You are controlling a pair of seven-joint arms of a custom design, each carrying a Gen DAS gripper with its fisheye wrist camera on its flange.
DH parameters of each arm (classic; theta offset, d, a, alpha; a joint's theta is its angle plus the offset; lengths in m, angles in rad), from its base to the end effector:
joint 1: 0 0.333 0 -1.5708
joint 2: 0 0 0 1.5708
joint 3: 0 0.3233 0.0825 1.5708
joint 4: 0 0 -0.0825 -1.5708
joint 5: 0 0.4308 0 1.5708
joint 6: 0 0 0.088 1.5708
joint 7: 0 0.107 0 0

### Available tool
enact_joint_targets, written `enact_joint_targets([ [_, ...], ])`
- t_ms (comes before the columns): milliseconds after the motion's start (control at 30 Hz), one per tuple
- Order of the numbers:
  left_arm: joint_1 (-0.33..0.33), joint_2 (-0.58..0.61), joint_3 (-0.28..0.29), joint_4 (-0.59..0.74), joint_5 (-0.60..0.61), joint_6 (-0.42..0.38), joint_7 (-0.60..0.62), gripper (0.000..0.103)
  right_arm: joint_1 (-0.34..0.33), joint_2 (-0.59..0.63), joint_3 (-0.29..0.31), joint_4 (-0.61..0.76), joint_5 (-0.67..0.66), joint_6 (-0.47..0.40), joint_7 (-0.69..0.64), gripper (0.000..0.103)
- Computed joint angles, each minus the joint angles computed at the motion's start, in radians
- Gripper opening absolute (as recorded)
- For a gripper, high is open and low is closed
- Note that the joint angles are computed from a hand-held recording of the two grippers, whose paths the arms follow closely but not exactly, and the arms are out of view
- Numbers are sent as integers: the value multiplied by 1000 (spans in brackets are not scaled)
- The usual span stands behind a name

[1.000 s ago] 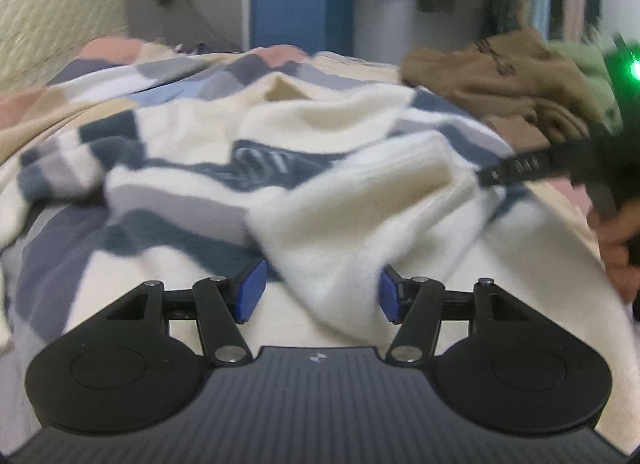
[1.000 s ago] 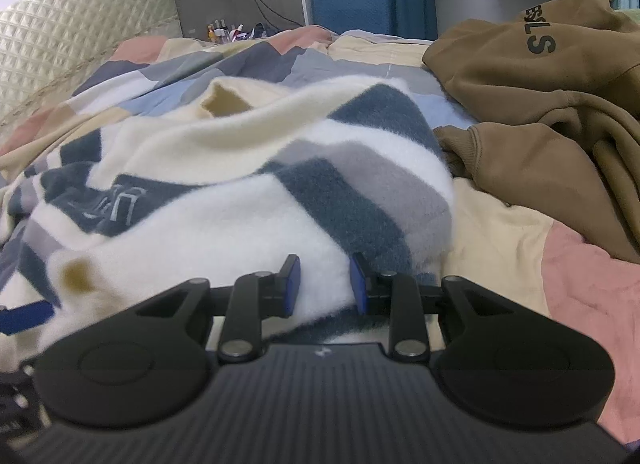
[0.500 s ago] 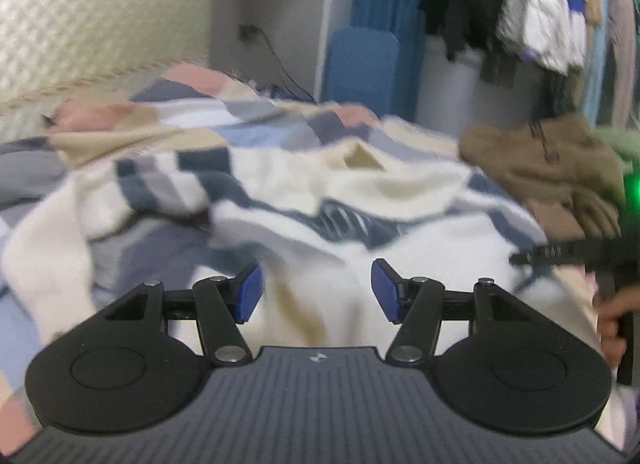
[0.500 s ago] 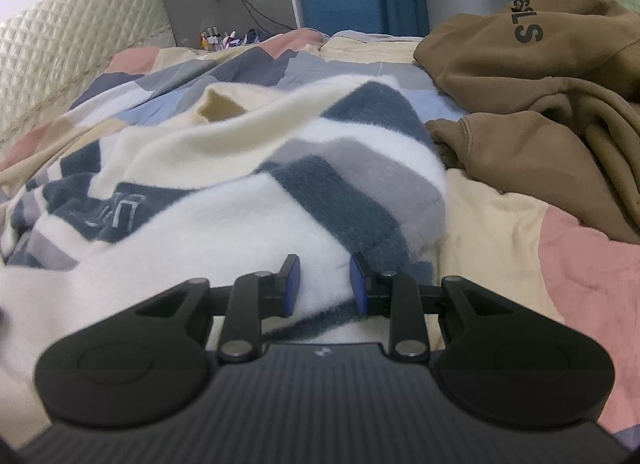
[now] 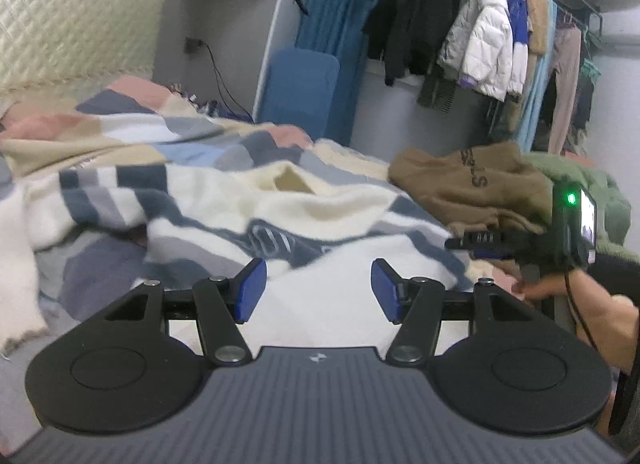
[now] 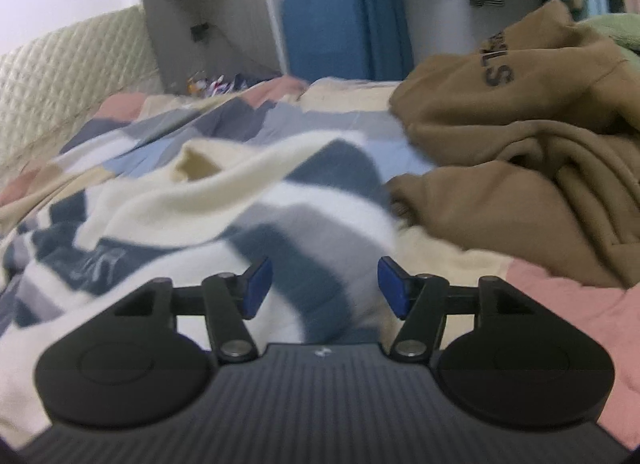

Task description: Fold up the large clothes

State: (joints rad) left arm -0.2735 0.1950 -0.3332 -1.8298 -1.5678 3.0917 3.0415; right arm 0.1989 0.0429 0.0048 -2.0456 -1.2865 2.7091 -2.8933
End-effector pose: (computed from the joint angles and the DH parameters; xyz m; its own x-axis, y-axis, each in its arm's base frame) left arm 0.6007 -0.3007 0.4723 -0.5596 -0.8108 0.1716 -0.4428 0.1174 -0.8889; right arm 0.6129 0.1609 0.4532 -0.4228 -0.8795 -0.2186 -0.4313 0.4074 -0.8050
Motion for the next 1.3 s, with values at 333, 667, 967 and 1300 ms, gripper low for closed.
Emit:
enact_joint_targets([
  [333,-119,108,177,5,760,-99,-783,54,-39,88,-60,17,133,215,78,62],
  [667,49,126,1,13,741,-107,-794,54,-12,40,-71,43,97,150,17,17],
  [967,-1,183,59,53,1028,-191,-1034,54,-24,77,-45,28,148,26,-30,17],
  [1300,108,173,-59,29,969,-150,-998,55,-4,33,-36,9,206,-45,-47,36],
])
